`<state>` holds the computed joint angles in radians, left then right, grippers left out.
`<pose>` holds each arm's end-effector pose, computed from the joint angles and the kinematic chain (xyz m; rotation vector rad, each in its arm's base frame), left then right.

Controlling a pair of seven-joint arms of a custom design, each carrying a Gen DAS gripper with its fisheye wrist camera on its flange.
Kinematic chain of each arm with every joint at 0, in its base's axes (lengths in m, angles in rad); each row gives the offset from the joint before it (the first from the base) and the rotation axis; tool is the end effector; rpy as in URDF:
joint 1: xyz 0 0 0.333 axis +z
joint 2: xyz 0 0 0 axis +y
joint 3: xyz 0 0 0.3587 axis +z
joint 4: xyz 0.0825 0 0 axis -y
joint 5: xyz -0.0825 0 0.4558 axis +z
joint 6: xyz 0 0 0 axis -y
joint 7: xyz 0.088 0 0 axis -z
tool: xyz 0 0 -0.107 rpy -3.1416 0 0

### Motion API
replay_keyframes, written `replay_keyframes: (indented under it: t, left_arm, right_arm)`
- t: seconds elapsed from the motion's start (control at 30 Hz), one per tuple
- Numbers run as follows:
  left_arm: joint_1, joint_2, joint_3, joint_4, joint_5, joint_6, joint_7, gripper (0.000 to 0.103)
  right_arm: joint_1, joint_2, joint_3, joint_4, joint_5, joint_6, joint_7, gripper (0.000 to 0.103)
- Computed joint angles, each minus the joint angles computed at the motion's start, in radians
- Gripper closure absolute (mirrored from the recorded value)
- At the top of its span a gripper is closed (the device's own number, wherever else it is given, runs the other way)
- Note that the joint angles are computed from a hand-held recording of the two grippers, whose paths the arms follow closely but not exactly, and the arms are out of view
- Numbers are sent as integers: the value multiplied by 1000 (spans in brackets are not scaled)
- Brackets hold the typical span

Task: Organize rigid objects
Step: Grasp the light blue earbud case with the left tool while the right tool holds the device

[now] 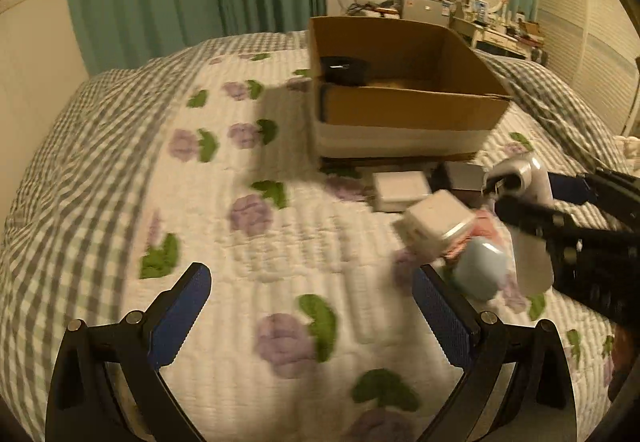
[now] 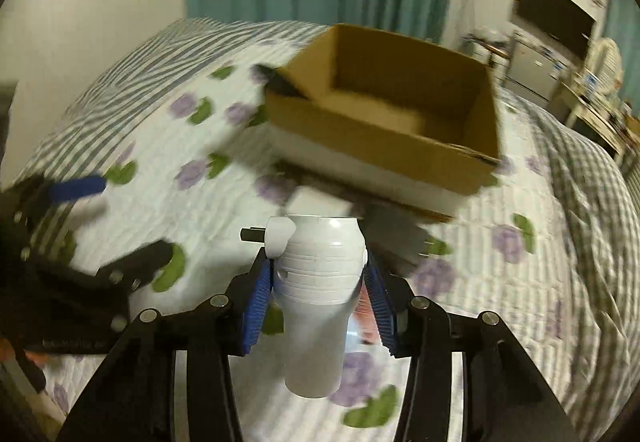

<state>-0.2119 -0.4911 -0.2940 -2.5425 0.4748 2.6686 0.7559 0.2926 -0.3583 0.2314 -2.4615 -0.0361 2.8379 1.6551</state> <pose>0.4117 -0.2517 0.4993 -1.7294 1.8408 -0.6483 0.4500 0.2703 0.5118 -2.1344 1.2857 -0.5582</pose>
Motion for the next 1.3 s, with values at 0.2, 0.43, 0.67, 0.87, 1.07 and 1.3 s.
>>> replay_keyframes:
  t: [0.2,0.43,0.67,0.87,1.07,1.3]
  left_arm:
    - [-35,85,-14,55,-2,38,6,1]
    - [-82,196,-13,117,-38,81,48,1]
    - [-122,293,-8,167,-64,58,131,20]
    - [-132,317,0,178,-84,71,170,52]
    - [-133,278,3,153,-95,79,191,52]
    - [-126,185,15,118,-115,95,207,52]
  right_arm:
    - [-101,-42,4,-32,-47,-25,115,57]
    - [-180,-45,-4,-67,-107,-39,167,57]
    - [-180,-17,-27,-66,-117,-14,156,57]
    - [-162,-2,-48,-63,-91,-10,126,57]
    - [-163,-13,-46,-67,-83,-16,117,57]
    - [-170,-47,-22,-69,-97,-25,133,57]
